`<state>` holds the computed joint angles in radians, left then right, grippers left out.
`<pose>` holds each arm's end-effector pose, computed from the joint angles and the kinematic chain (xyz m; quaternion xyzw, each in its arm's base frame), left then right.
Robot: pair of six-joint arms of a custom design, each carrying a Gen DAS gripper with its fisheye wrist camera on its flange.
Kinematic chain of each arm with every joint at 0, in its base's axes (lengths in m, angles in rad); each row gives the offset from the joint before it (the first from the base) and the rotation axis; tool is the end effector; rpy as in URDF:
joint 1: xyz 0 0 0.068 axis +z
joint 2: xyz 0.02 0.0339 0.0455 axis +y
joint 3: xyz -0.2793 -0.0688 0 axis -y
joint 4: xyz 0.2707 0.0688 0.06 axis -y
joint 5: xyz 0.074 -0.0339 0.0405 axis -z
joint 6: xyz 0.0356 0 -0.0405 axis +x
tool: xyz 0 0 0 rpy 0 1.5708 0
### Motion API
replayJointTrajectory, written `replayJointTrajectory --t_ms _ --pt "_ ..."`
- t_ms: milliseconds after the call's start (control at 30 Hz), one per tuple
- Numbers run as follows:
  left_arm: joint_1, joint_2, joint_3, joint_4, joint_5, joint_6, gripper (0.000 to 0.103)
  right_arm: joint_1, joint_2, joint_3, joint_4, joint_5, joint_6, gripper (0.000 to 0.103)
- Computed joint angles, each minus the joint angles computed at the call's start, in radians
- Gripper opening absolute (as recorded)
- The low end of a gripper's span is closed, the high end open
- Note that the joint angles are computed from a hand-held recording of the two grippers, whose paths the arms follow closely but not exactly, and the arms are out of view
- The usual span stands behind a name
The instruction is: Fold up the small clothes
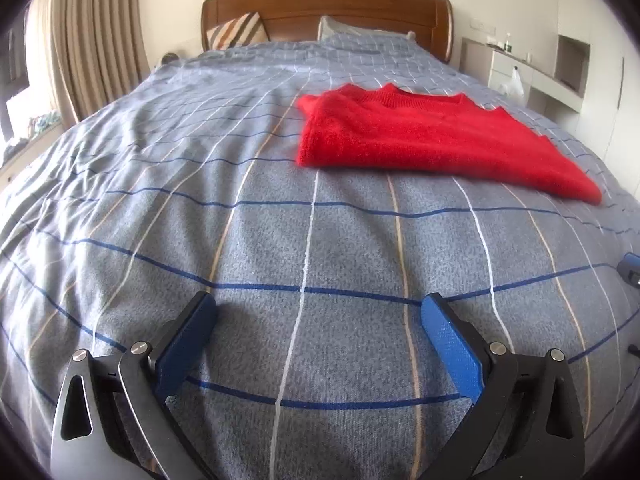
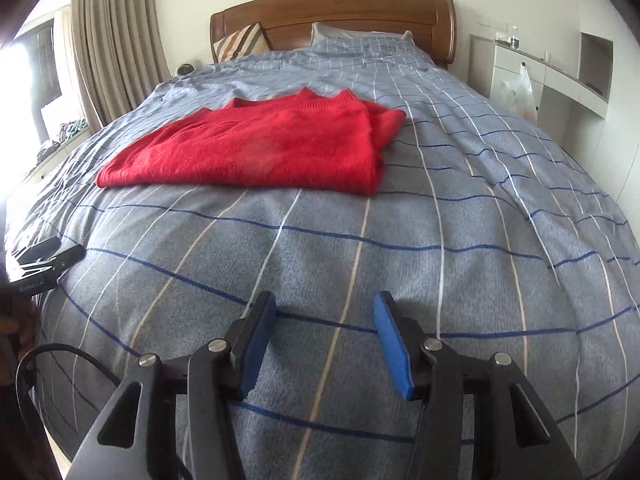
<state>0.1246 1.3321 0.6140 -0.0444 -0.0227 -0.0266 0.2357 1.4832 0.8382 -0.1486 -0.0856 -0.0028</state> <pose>0.2743 0.0352 0.1763 -0.0739 0.9164 0.0297 0.3922 0.3150 0.0788 0.1989 -0.1261 0.9161 0.0833 0.3714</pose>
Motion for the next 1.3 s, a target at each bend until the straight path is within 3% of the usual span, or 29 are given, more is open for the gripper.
replayJointTrajectory --t_ms 433,1300 --pt "-0.010 0.004 -0.020 0.034 -0.004 -0.001 0.102 0.026 0.014 -0.047 0.087 0.048 -0.003 0.058" --pt "-0.004 0.000 -0.032 0.049 -0.002 0.001 0.102 0.030 0.009 -0.062 0.111 0.045 0.007 0.059"
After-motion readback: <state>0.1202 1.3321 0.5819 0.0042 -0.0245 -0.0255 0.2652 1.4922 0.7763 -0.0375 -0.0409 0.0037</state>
